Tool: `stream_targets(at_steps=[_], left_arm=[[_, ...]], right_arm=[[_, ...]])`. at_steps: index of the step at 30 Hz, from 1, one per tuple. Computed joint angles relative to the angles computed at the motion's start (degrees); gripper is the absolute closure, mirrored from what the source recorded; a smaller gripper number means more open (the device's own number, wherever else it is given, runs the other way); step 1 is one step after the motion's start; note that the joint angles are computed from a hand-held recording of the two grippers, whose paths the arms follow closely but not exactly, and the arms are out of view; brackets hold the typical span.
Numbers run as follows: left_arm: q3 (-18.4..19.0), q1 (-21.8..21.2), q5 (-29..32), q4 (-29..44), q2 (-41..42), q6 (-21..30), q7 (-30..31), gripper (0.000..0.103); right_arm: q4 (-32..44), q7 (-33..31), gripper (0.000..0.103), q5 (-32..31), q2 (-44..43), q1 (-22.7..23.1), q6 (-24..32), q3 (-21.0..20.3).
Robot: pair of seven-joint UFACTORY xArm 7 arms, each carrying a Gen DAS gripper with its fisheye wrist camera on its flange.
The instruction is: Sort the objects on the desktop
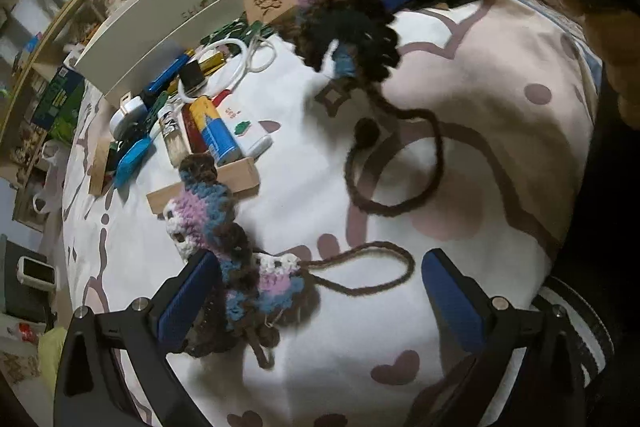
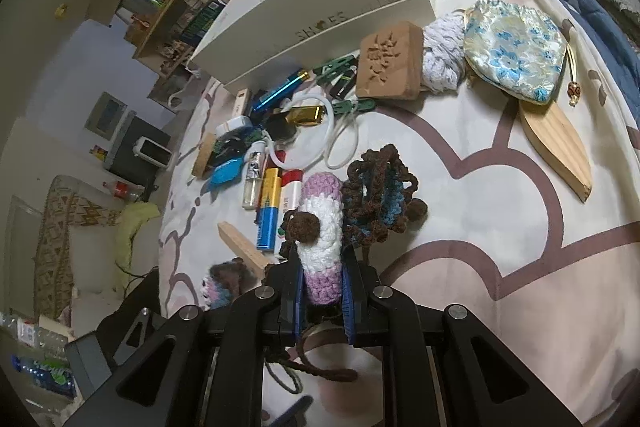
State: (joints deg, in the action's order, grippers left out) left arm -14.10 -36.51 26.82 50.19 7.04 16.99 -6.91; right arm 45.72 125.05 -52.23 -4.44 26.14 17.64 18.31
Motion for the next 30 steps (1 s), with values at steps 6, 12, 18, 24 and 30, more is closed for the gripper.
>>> stream_targets(at_steps=[6, 12, 18, 24, 30], left_arm=[[-1.52, 2.56, -11.77, 0.62, 0.80, 0.46, 6.98, 0.028], [-1.26, 2.80, -15.38, 0.49, 0.63, 0.11, 8.17, 0.058], [-2.89, 5.14, -25.21, 0.10, -0.49, -1.01, 12.84, 0.091], [-4.29, 6.29, -36.49, -0.34, -2.02, -2.15, 19.93, 0.098], [-4.48, 6.88, -51.66, -1.08, -5.02, -1.94, 29.86, 0.100]], right_arm=[[0.44, -2.28, 0.087, 2.38, 1.16, 0.54, 0.14, -0.57], [0.32, -2.85, 0.087, 3.10, 0.99, 0.99, 1.23, -0.81], [0.08, -5.16, 0.087, 6.22, 1.39, 1.49, 1.62, -1.07], [0.40, -2.09, 0.087, 0.64, -0.44, 0.98, 2.76, 0.02], [1.53, -2.87, 0.087, -0.42, -1.15, 1.11, 4.83, 1.08]])
